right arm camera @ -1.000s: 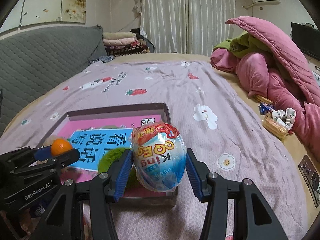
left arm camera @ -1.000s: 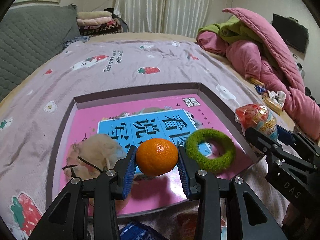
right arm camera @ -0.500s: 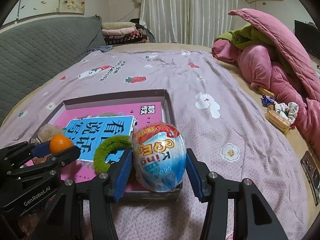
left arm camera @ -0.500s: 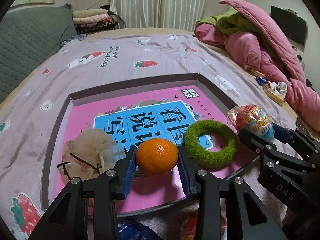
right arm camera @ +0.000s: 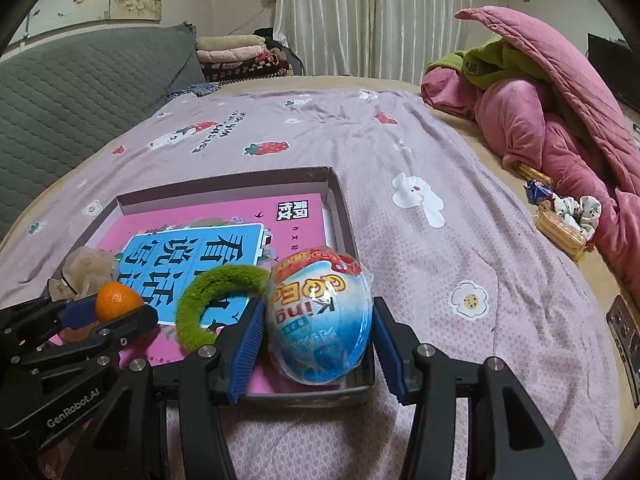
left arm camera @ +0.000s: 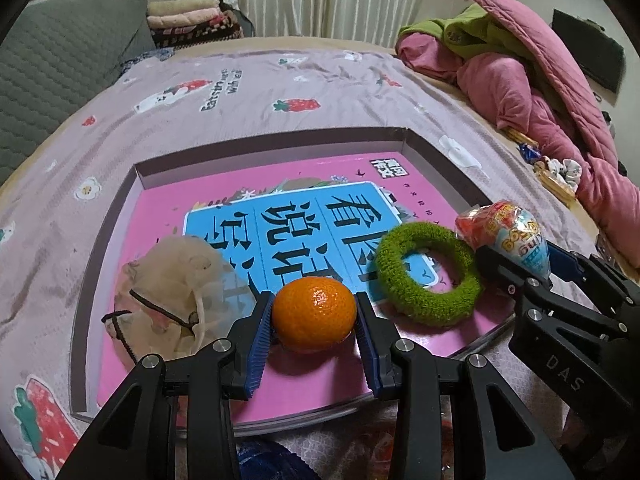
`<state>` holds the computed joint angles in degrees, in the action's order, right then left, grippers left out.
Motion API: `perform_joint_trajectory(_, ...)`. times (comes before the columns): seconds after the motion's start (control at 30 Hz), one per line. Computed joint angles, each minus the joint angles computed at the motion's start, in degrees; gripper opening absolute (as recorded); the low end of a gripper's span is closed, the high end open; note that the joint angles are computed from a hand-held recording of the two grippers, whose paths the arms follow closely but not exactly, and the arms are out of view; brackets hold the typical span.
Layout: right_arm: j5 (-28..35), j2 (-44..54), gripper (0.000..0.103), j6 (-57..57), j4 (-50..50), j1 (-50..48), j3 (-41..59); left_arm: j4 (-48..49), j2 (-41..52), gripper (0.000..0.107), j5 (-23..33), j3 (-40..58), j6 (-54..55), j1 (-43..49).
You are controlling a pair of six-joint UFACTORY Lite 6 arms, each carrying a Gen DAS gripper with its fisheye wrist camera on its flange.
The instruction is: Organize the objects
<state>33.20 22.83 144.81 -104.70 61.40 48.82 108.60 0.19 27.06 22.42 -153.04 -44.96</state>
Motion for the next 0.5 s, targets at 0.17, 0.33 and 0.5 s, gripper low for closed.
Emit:
perform_joint_trajectory(0.17,-1.18,0.52,0.054,2.74,-2.57,-1.29,0.21,0.74,0.41,0.040,0.07,-0.04,-0.76,0.18)
perform_joint_trajectory(0.33,-1.32,1.19,0.054,2.15,-2.06,-1.49,0.99,0.70,0.81,0.040,0.21,0.25,-0.79,0.07)
perform_joint_trajectory(0.5,-0.97,2.32,0.054,1.89,-2.02,-1.47,1.87,1.10,0.85,0.040,0.15,0.28,-1.22,0.14)
